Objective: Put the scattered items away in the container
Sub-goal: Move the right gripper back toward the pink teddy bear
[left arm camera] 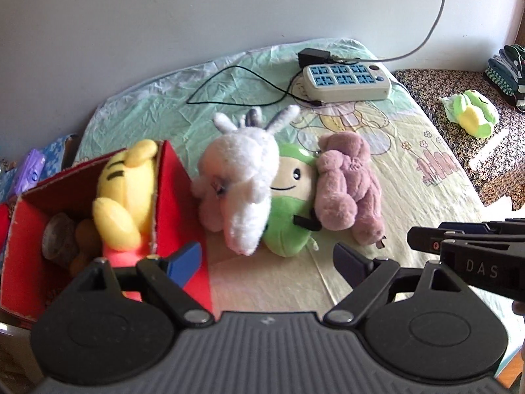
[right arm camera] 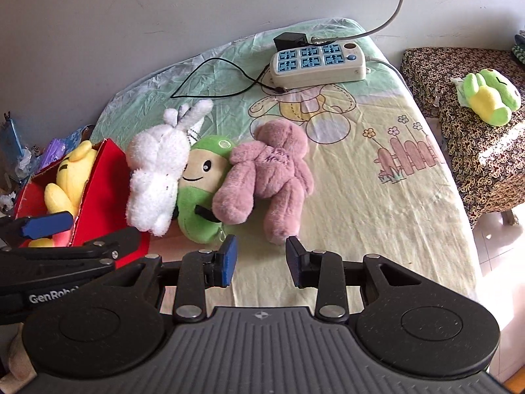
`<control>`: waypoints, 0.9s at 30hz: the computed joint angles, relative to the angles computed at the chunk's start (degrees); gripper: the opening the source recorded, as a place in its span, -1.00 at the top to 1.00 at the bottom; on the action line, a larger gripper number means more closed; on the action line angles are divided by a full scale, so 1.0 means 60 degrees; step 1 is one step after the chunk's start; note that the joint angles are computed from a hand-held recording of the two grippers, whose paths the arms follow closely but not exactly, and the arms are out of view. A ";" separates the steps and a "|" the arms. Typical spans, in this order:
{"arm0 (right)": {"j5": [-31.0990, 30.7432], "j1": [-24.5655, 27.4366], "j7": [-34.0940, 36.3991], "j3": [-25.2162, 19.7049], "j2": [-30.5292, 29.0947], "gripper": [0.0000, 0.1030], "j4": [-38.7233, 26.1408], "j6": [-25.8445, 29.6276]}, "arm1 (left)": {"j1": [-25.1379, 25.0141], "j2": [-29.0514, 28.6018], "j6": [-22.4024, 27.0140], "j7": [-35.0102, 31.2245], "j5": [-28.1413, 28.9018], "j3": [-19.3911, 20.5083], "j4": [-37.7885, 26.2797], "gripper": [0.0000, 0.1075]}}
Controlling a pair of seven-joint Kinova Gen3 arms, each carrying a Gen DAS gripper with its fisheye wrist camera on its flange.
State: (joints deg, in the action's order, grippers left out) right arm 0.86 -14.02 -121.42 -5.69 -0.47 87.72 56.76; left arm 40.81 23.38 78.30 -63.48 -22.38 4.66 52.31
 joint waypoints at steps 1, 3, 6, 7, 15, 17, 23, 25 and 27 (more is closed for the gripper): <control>-0.0040 0.0062 0.0087 0.0064 -0.0031 0.32 0.0045 0.0002 | -0.0043 0.0112 0.0015 -0.0037 0.0150 0.0067 -0.0093 -0.65; -0.0099 0.0196 0.0188 0.0170 -0.0078 0.32 0.0154 -0.0033 | -0.0108 0.0343 0.0120 -0.0146 0.0463 0.0154 -0.0321 -0.65; -0.0307 0.0421 0.0299 0.0320 -0.0041 0.32 0.0304 -0.0161 | -0.0141 0.0596 0.0170 -0.0459 0.0803 0.0204 -0.0534 -0.65; -0.0418 0.0497 0.0335 0.0369 0.0020 0.32 0.0325 -0.0194 | -0.0137 0.0711 0.0259 -0.0563 0.0883 0.0197 -0.0669 -0.65; -0.1520 0.1121 0.1145 0.0681 0.0599 0.27 0.0231 -0.0282 | -0.0380 0.1306 0.0083 -0.1206 0.1772 0.0172 -0.0961 -0.65; -0.1795 0.1286 0.1351 0.0732 0.0787 0.26 0.0156 -0.0298 | -0.0437 0.1289 -0.0239 -0.1426 0.1899 0.0194 -0.0718 -0.64; -0.2430 0.1646 0.2106 0.0731 0.1260 0.24 -0.0083 -0.0381 | -0.0621 0.1408 -0.0996 -0.1888 0.2221 0.0258 -0.0460 -0.57; -0.2623 0.1751 0.2328 0.0718 0.1482 0.22 -0.0226 -0.0314 | -0.0673 0.1453 -0.1237 -0.2101 0.2314 0.0287 -0.0353 -0.54; -0.2766 0.1837 0.2508 0.0699 0.1663 0.19 -0.0322 -0.0299 | -0.0765 0.1572 -0.1290 -0.2297 0.2489 0.0345 -0.0388 -0.38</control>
